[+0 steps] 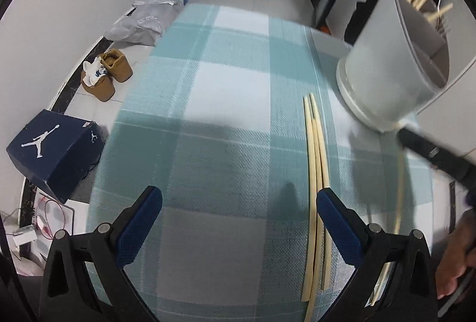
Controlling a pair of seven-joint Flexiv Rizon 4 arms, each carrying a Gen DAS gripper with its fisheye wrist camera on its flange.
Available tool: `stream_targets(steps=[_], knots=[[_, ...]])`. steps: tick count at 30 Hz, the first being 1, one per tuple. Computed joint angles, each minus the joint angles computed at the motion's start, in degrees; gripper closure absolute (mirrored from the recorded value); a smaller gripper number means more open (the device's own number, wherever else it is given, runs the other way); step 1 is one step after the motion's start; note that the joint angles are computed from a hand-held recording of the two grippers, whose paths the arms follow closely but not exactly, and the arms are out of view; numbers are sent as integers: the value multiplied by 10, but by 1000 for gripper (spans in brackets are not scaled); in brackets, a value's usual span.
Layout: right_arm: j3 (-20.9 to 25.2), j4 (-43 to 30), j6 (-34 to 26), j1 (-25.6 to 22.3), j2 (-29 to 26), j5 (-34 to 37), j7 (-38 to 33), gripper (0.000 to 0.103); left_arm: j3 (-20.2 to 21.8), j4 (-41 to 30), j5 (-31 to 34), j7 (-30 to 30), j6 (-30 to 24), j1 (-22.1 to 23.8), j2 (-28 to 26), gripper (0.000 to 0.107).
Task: Organize utensils
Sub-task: 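Lift the chopstick with the right tool while the left tool lowers onto another chopstick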
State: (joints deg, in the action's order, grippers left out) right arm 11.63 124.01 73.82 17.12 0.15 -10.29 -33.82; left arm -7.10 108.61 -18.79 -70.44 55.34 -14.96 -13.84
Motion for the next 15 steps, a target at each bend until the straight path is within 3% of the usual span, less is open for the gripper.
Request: stream_targets(steps=[9, 15], knots=[[-9, 54, 127, -42, 22, -149, 129, 99, 15, -9, 97, -40, -10, -20, 3, 5], [-6, 73, 163, -85, 30, -286, 232, 99, 19, -28, 137, -70, -29, -29, -2, 5]])
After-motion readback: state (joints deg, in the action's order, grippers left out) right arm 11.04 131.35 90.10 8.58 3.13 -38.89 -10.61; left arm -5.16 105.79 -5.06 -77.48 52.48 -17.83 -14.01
